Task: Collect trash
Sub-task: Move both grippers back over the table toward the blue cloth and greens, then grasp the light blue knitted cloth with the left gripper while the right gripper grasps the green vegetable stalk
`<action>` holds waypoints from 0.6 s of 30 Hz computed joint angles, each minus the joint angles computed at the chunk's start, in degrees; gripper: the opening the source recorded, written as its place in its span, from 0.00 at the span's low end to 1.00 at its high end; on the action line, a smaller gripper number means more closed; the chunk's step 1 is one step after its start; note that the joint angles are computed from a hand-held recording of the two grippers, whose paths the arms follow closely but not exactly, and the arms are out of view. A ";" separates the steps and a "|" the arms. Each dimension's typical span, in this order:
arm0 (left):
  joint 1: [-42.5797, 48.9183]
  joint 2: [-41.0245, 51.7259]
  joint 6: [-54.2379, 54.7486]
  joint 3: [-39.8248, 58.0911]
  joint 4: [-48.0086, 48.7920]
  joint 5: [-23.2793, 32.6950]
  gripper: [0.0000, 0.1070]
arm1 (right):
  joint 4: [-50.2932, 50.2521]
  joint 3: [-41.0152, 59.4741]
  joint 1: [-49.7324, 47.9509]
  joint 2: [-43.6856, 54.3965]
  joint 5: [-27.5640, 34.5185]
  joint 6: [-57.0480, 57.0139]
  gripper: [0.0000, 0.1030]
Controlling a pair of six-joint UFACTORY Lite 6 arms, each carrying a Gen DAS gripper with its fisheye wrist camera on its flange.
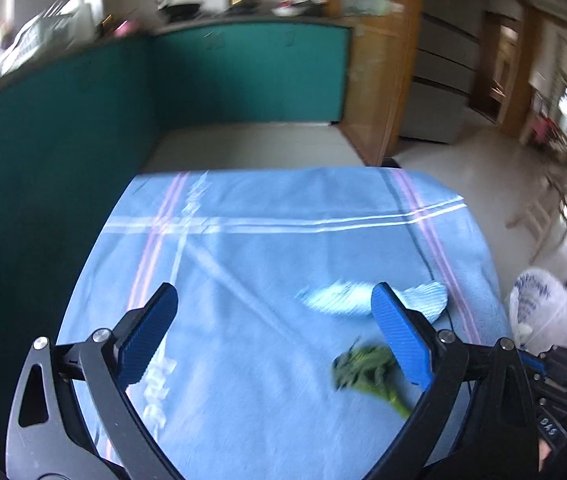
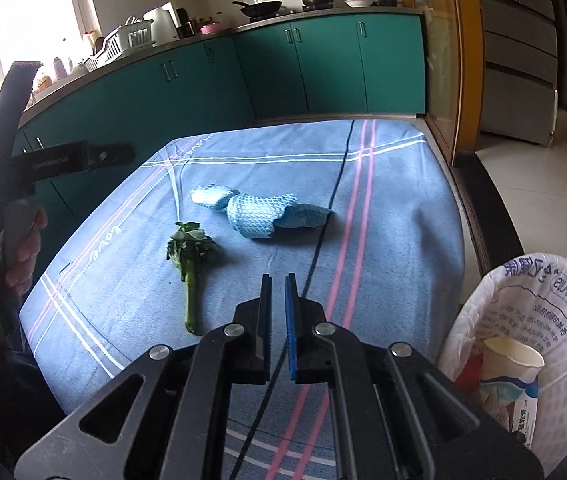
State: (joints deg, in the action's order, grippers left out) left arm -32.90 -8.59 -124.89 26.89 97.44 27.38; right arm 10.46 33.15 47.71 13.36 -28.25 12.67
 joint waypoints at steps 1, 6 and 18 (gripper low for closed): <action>-0.49 3.24 -0.56 2.00 1.48 -0.36 0.91 | -1.28 -0.30 -0.60 -0.02 -0.19 1.00 0.07; -2.31 19.40 -3.40 13.49 7.55 -5.71 0.91 | -1.75 1.70 -0.84 3.33 1.05 1.09 0.14; -2.37 36.42 -7.46 27.64 13.52 -13.92 0.90 | -1.21 -0.47 -2.11 2.52 -0.19 2.37 0.78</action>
